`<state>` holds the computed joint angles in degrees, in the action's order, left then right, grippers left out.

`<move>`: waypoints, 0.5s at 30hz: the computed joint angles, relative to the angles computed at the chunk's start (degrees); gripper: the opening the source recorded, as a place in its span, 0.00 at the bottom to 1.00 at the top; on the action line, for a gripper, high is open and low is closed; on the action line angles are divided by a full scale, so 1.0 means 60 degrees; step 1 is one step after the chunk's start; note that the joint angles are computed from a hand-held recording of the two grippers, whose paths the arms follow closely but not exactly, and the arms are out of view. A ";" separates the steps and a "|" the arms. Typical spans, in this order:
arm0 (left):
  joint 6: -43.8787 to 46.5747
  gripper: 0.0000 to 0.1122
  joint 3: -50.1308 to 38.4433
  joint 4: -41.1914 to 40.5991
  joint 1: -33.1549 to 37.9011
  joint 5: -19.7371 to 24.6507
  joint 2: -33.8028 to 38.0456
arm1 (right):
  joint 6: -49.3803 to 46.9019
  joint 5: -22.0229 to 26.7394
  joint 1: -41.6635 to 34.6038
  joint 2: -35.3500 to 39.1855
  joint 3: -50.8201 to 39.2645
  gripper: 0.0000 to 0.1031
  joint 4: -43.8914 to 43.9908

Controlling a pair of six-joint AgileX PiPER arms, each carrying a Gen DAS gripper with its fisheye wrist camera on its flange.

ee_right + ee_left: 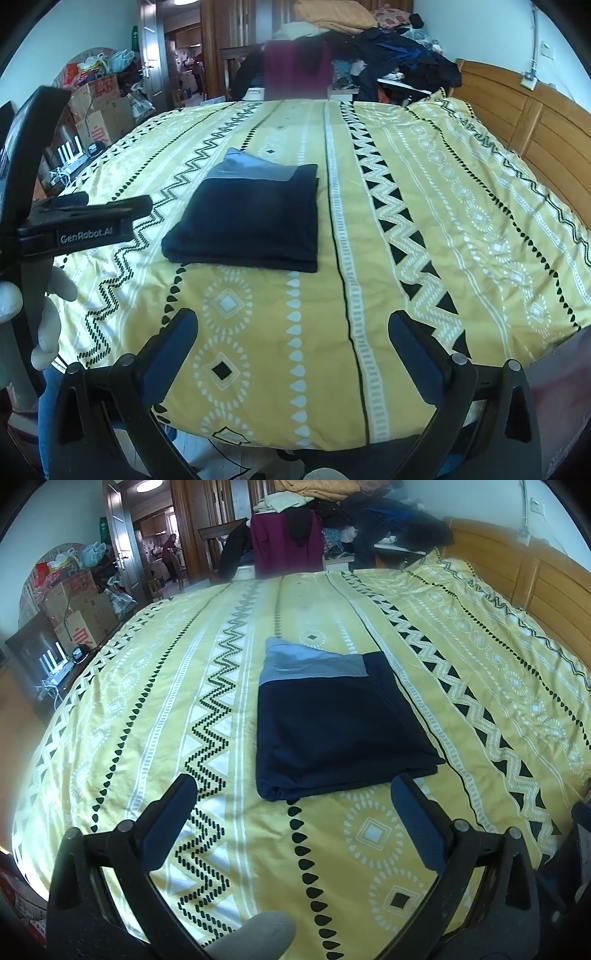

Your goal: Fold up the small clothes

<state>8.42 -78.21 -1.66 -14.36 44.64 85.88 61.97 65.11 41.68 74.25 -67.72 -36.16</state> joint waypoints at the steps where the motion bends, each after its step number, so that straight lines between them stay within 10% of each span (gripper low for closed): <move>1: 0.0028 0.92 0.0009 -0.0038 -0.0047 0.0018 -0.0018 | 0.0098 0.0071 0.0008 -0.0138 0.0090 1.00 -0.0058; 11: -0.0155 0.92 -0.0657 -0.0173 -0.1089 0.0667 0.0123 | 0.0441 0.0755 -0.0013 -0.1564 0.0892 1.00 -0.0093; 15: -0.0659 0.92 -0.1331 0.0334 -0.2024 0.0915 0.0626 | -0.1685 0.0197 -0.2140 -0.2168 0.0768 1.00 0.0678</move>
<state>4.46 -86.20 0.35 -26.50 50.13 89.64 51.87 66.29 28.84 61.24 -63.11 -32.09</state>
